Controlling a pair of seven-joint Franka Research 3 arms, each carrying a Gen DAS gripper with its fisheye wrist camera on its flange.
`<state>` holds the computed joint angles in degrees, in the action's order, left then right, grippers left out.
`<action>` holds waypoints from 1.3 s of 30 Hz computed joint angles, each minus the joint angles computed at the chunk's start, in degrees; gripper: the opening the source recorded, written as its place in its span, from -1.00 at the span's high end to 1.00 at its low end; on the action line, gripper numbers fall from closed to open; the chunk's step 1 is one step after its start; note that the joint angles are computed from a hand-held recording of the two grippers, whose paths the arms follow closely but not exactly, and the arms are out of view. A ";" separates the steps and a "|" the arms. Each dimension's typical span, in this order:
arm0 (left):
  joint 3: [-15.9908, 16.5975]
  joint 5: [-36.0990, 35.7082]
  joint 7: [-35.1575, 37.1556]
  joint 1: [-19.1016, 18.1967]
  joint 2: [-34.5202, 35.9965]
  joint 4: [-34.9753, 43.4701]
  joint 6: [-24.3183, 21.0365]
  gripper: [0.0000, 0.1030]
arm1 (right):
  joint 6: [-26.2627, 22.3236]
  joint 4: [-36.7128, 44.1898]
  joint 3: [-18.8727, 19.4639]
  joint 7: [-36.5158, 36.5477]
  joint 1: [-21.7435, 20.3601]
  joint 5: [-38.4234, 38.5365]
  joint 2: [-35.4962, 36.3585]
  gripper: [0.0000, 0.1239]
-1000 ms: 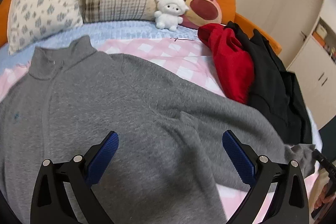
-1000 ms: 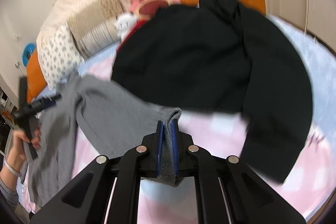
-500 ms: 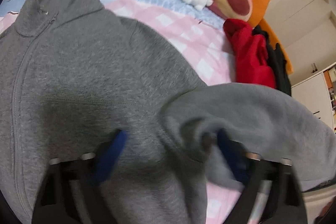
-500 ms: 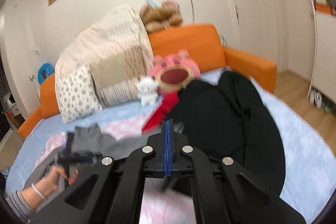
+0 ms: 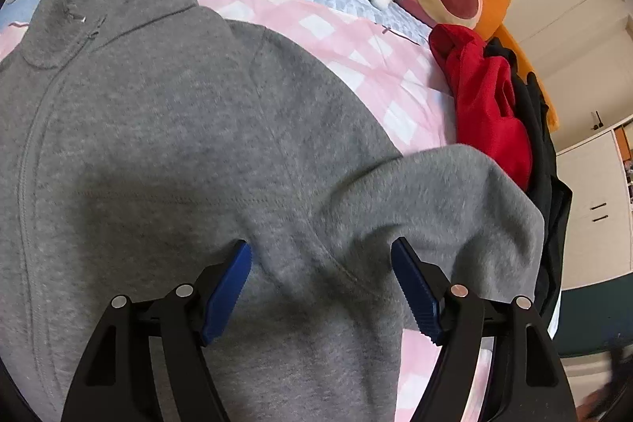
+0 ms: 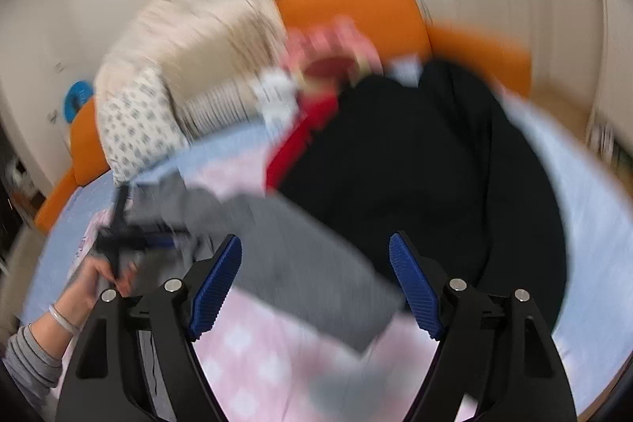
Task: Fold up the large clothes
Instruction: 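Lower the right tool onto a sweatshirt sleeve cuff and close on it, then carry the held cuff across the sweatshirt body toward the left tool, then open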
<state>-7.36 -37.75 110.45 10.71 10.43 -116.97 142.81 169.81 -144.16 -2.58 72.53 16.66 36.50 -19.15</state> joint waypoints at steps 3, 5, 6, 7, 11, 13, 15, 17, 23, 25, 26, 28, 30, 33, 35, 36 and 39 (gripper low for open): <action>0.31 3.07 -1.94 -0.56 0.42 0.90 0.96 -0.49 | -3.04 -0.12 -2.83 -1.05 1.32 5.94 6.46 -0.08; 0.13 3.68 -2.28 -0.47 0.88 1.56 0.89 -0.52 | -4.06 0.60 -2.25 -1.01 0.12 8.11 10.69 -0.04; 0.16 4.60 -2.85 -0.55 1.15 2.00 0.77 -0.52 | -4.24 0.96 -1.61 -0.49 -0.67 8.45 12.34 -0.04; 0.05 4.95 -2.98 -0.51 1.21 2.07 0.89 -0.52 | -4.73 1.68 -1.13 -0.83 -1.17 9.75 14.02 -0.05; -0.29 6.22 -2.98 -0.27 2.00 3.30 0.38 -0.52 | -3.42 4.10 1.94 -2.42 -2.80 12.11 17.58 0.25; -0.51 6.17 -3.31 -0.06 2.75 4.03 0.09 -0.52 | -6.41 6.31 2.72 -9.48 -3.00 19.97 18.08 0.74; -0.85 4.54 -2.71 0.77 2.93 4.23 -0.67 -0.52 | -7.69 7.07 3.17 -17.20 -3.27 28.11 16.84 0.79; -1.07 3.16 -1.77 1.35 3.02 4.37 -1.31 -0.52 | -5.86 7.38 3.67 -22.60 -2.68 33.15 13.83 0.81; -1.57 -2.73 1.58 2.66 2.37 4.18 -4.76 -0.52 | 1.76 15.07 4.01 -17.78 -2.00 21.85 8.44 0.85; -1.36 -2.74 2.36 2.02 2.14 3.78 -4.99 -0.52 | 2.27 17.51 4.60 -14.79 -1.73 15.73 6.80 0.85; -1.21 -2.24 2.40 1.60 2.21 3.71 -4.76 -0.52 | 2.18 18.56 4.41 -14.95 -0.69 14.75 5.98 0.86; -1.13 -2.31 2.00 1.13 2.74 3.84 -4.33 -0.52 | 0.15 20.79 3.06 -17.07 2.59 15.06 4.79 0.86; -1.40 -5.50 2.44 1.98 3.64 4.68 -5.80 -0.53 | -2.05 21.33 2.96 -20.04 6.20 15.74 2.86 0.87; -1.64 -13.09 4.41 4.68 5.01 6.44 -10.33 -0.53 | -5.11 20.41 2.48 -27.09 11.80 18.84 0.25 0.88; -1.18 -16.17 5.31 5.95 5.19 6.85 -12.89 -0.53 | -8.58 20.33 2.82 -30.51 14.97 21.13 -0.39 0.88; -0.81 -17.75 6.26 6.83 4.97 6.82 -14.33 -0.53 | -10.39 20.03 3.34 -31.82 15.91 21.54 -0.72 0.88; 0.56 -18.51 8.30 7.67 3.92 6.19 -15.62 -0.53 | -15.02 17.69 5.48 -34.89 18.54 22.58 -1.99 0.89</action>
<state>-6.79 -56.26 118.75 18.39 14.35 -110.78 127.19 154.79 -126.48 2.90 37.64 35.20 59.08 -21.14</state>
